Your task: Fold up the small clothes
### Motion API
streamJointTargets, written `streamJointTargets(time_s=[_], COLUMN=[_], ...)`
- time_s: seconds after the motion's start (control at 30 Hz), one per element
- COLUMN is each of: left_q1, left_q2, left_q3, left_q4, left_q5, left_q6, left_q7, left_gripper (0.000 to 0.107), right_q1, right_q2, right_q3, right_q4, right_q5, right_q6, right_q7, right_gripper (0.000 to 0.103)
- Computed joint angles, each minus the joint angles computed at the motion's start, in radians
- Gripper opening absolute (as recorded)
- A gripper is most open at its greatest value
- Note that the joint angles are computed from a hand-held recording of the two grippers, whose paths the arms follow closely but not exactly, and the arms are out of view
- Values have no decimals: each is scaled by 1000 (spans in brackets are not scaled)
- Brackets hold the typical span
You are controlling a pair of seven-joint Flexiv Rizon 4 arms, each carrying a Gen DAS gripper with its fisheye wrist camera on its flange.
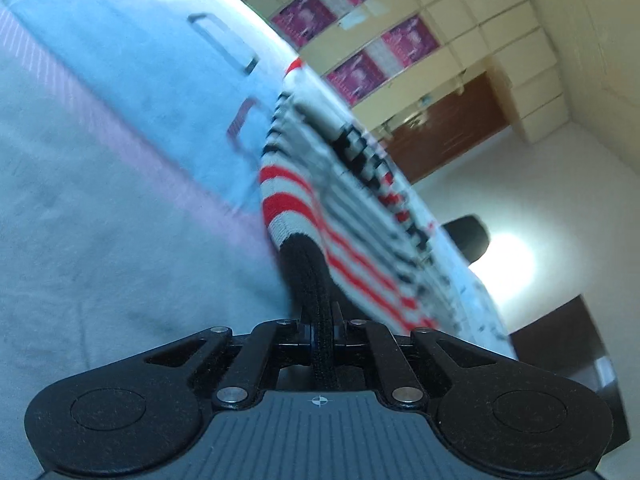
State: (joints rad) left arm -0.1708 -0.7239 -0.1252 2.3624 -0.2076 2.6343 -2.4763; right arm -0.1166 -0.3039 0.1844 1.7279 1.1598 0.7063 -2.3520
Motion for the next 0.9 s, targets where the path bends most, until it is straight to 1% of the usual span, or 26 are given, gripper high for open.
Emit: streamJointTargets(time_s=[0.1, 0.13, 0.2, 0.27, 0.37, 0.43, 0.5, 0.6, 0.67, 0.8, 0.9], left_q1=[-15, -14, 9, 39, 94, 127, 172, 239, 296, 427, 503], left_q2=[17, 33, 55, 78, 93, 102, 109, 96, 73, -6, -99], left_q3=[15, 19, 23, 26, 20, 15, 4, -21, -51, -154, -252], left_q4=[-7, -13, -29, -55, -121, -183, -248, -365, -453, -636, -783], left_q5=[-14, -19, 1, 29, 82, 110, 153, 215, 264, 376, 420], left_q6=[36, 30, 26, 2, -36, -90, -160, -269, -345, -489, -607], left_q7=[22, 38, 53, 75, 88, 110, 124, 144, 151, 167, 220], left_gripper=[4, 4, 4, 4, 4, 4, 4, 4, 4, 5, 5], right_q1=[1, 5, 17, 32, 54, 64, 84, 118, 150, 217, 265], right_q2=[23, 29, 30, 24, -6, -38, -76, -156, -217, -367, -489], right_q3=[6, 6, 5, 6, 11, 19, 29, 44, 45, 32, 13], right_q4=[-24, -34, -68, -106, -176, -232, -296, -413, -499, -703, -868], right_q5=[22, 26, 31, 28, 17, 6, -24, -85, -139, -256, -346], right_q6=[10, 19, 29, 50, 77, 94, 123, 168, 196, 210, 193], right_q7=[-56, -75, -96, -112, -116, -112, -83, -29, 17, 140, 255], right_gripper=[7, 7, 7, 6, 6, 6, 6, 7, 6, 7, 7])
